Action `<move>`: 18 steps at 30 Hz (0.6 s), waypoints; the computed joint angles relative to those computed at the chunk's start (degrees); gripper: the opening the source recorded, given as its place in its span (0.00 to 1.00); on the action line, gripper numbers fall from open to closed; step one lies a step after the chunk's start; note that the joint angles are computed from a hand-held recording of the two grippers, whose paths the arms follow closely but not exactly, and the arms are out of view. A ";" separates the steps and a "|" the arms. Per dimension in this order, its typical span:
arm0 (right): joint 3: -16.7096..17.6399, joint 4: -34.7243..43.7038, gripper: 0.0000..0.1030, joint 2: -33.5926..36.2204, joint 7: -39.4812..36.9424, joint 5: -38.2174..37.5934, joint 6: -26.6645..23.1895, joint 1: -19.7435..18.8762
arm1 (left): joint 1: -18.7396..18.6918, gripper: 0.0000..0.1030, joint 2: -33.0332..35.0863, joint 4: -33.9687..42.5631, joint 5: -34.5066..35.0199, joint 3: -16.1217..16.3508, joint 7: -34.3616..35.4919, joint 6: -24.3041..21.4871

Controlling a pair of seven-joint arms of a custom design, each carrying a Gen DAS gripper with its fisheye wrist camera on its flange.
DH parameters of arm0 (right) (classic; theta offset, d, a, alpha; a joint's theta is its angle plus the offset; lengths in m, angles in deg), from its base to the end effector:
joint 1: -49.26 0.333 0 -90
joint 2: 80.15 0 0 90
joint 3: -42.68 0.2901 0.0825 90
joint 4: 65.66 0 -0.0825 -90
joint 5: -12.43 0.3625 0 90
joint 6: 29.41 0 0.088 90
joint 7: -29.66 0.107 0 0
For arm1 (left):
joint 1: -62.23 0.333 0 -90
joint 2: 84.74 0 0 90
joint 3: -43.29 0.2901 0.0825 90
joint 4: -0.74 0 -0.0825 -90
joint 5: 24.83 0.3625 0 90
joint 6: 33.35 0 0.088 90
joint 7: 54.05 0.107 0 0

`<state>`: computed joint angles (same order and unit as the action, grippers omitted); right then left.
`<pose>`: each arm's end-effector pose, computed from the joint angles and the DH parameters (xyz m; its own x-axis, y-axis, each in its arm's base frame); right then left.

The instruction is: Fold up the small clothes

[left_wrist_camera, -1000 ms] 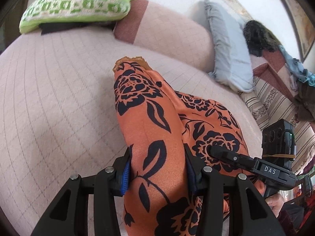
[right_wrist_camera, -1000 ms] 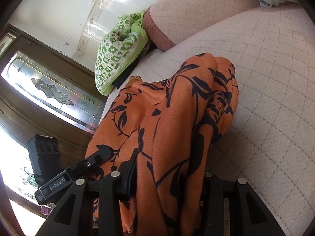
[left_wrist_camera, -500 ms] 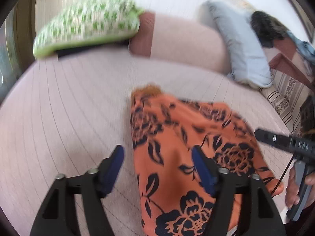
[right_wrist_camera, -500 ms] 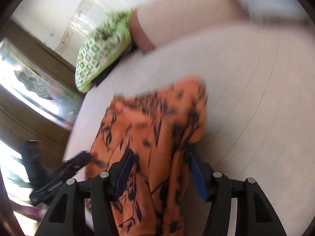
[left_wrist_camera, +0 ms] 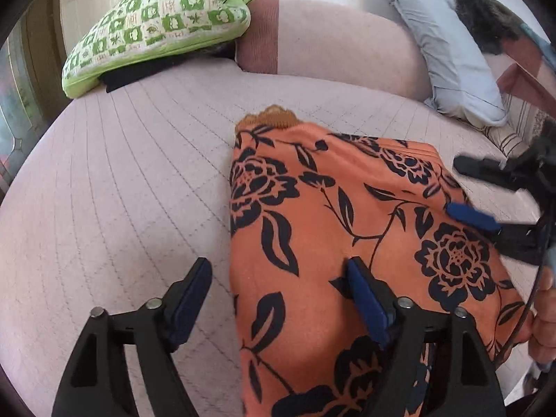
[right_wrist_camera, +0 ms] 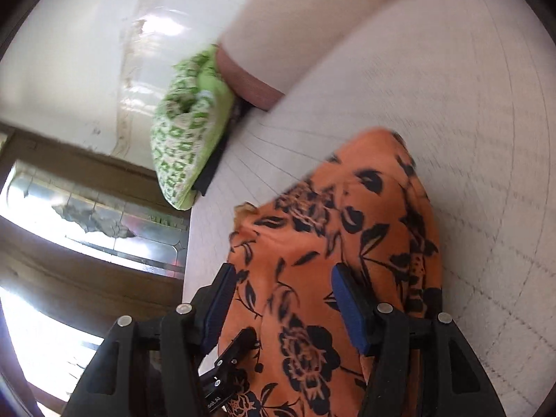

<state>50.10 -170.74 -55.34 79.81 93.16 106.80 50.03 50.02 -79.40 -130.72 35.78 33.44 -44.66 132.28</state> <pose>0.6257 0.0945 0.3053 -0.0245 -0.5434 -0.8391 -0.9218 0.3372 -0.1914 0.4669 -0.2439 0.3362 0.0343 -0.9976 0.0603 -0.7918 -0.0640 -0.6074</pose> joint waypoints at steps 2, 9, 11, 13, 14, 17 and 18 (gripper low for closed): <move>0.12 0.99 0.56 1.71 -0.60 0.77 -2.12 -0.95 | -1.03 0.88 1.09 1.66 1.80 -0.38 -0.54 -3.27; 0.67 0.32 0.32 2.56 -9.16 1.54 1.73 -0.76 | -0.09 0.99 4.61 3.33 -5.40 -0.47 5.02 -1.30; 0.85 0.21 0.31 2.73 -8.17 3.04 -0.51 -2.01 | 2.00 1.00 4.82 1.62 -12.75 -1.00 9.64 3.05; 0.87 -1.20 0.31 1.67 -7.98 5.20 -1.32 -2.82 | 2.79 1.00 4.39 -0.26 -16.51 -0.74 11.53 6.65; 0.71 -2.31 0.32 0.50 -7.96 5.74 -0.80 -2.68 | 1.88 1.00 3.88 -0.69 -15.22 0.30 10.05 6.88; 0.07 -7.95 0.34 -5.66 -10.90 8.55 2.20 -1.51 | -0.60 1.00 0.91 -2.21 -9.29 1.91 3.44 4.12; -0.29 -10.52 0.36 -8.67 -13.81 9.47 2.94 -0.95 | -0.74 1.00 -0.28 -2.96 -8.88 1.48 2.40 2.86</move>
